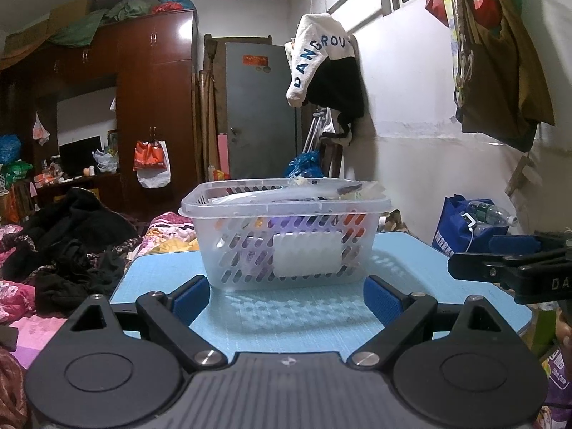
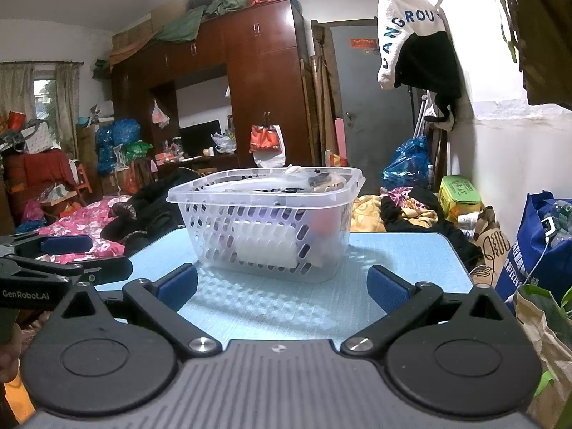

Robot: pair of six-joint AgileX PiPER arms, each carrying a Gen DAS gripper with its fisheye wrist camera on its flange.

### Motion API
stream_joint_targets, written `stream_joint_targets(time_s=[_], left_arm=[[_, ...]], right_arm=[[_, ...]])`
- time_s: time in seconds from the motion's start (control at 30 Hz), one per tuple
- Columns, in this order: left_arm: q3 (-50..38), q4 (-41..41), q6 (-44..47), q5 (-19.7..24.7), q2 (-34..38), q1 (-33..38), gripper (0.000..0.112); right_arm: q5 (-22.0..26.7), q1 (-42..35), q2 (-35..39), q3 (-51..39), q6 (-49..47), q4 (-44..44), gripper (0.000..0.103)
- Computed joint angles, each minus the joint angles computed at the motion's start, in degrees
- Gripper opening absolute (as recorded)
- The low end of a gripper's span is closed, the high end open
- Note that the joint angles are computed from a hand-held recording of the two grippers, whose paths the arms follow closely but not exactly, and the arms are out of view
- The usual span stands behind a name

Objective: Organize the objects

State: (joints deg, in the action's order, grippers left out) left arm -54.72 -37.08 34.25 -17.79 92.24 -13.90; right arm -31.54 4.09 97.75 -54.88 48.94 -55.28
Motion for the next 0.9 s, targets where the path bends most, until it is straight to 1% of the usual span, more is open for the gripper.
stream_joint_targets(time_s=[0.3,0.9], left_arm=[[-0.37,-0.32,0.36,0.88,0.02,0.14,0.095],[-0.18,0.08,0.07,0.62,0.02,0.08,0.095]], right_arm=[[0.16,0.20,-0.16,0.23,-0.30,0.44,0.103],[0.11,0.20,-0.18,0.28,-0.23,0.37,0.103]])
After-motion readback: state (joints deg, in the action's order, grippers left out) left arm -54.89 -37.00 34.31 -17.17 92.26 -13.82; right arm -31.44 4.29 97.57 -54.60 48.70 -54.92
